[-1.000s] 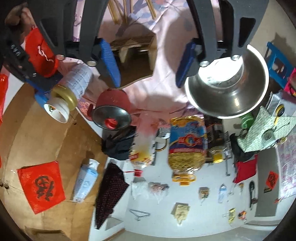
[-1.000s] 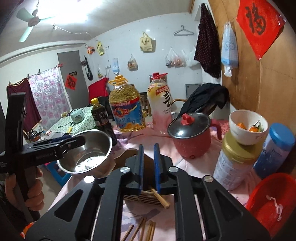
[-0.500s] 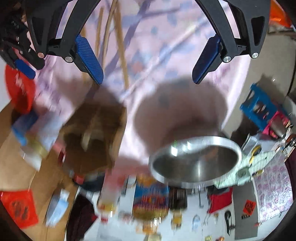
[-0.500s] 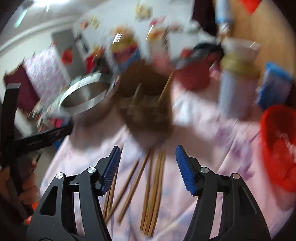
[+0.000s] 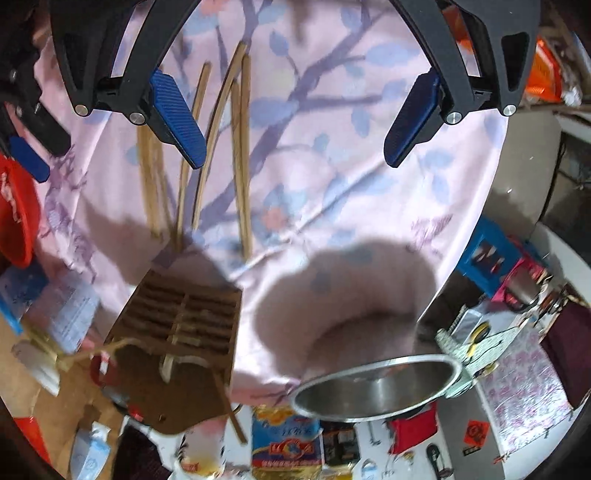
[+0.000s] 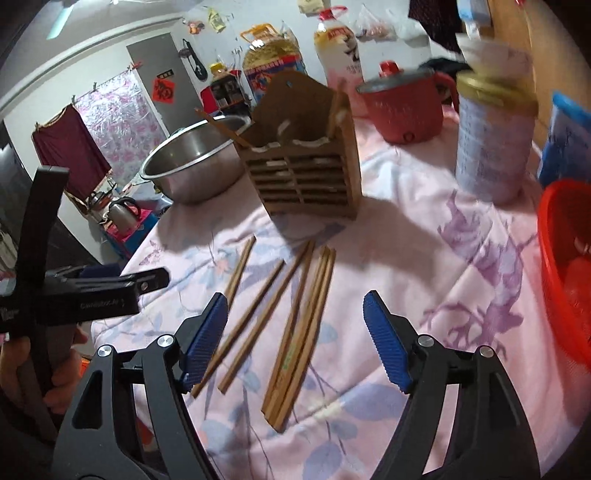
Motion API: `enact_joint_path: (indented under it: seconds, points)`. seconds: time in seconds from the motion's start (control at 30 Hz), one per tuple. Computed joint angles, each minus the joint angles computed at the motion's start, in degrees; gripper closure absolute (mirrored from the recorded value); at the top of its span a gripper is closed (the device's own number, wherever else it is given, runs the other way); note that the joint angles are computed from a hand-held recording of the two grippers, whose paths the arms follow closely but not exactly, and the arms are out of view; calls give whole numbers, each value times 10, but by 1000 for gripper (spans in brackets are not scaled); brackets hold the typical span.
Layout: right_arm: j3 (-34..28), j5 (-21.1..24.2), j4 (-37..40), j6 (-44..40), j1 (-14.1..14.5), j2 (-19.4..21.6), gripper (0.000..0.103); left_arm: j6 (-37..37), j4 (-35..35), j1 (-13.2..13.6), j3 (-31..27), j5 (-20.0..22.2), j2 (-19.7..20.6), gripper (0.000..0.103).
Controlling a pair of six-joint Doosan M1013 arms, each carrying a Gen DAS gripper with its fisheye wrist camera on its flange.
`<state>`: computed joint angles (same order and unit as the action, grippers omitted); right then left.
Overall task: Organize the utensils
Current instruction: 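Move both tools back down toward the remaining chopsticks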
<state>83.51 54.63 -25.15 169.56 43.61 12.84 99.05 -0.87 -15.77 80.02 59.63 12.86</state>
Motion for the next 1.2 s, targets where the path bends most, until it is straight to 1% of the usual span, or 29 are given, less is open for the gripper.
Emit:
enact_joint_path:
  seconds: [0.13, 0.23, 0.3, 0.33, 0.4, 0.47, 0.53, 0.6, 0.67, 0.73, 0.83, 0.97, 1.03, 1.1, 1.2]
  points:
    - [15, -7, 30, -7, 0, -1, 29, -21, 35, 1, 20, -2, -15, 8]
    - [19, -7, 32, 10, -1, -2, 29, -25, 18, 15, 17, -7, -18, 8]
    - [14, 10, 2, 43, 2, -2, 29, -18, -4, 26, 9, -7, -14, 8]
    - [8, 31, -26, 62, 6, -1, 29, -15, -9, 29, 7, -7, -14, 8]
    - [5, 55, -57, 89, 13, 0, 29, -3, -17, 38, 6, -16, -16, 8]
    - [8, 68, -76, 112, 20, 0, 29, 6, -24, 47, 5, -25, -18, 8]
    - [6, 84, -79, 110, 28, 5, 30, 13, -35, 62, 2, -25, -18, 8]
    - [3, 94, -78, 99, 41, 11, 34, 19, -47, 80, -1, -22, -17, 8]
    - [2, 89, -71, 95, 50, 15, 39, 24, -61, 96, -5, -14, -14, 8]
    - [1, 85, -63, 106, 57, 19, 49, 25, -76, 113, -12, 3, -8, 8]
    - [0, 84, -58, 132, 65, 27, 58, 36, -84, 131, -17, 19, -3, 8]
    - [-19, 119, -44, 109, 75, 50, 64, 52, -82, 143, -16, 19, -6, 8]
    - [-25, 131, -34, 101, 80, 60, 68, 55, -77, 148, -14, 19, -8, 8]
    - [-25, 140, -49, 114, 87, 63, 69, 54, -74, 153, -15, 21, -8, 8]
    - [-20, 130, -55, 121, 88, 62, 69, 49, -71, 158, -15, 22, -7, 8]
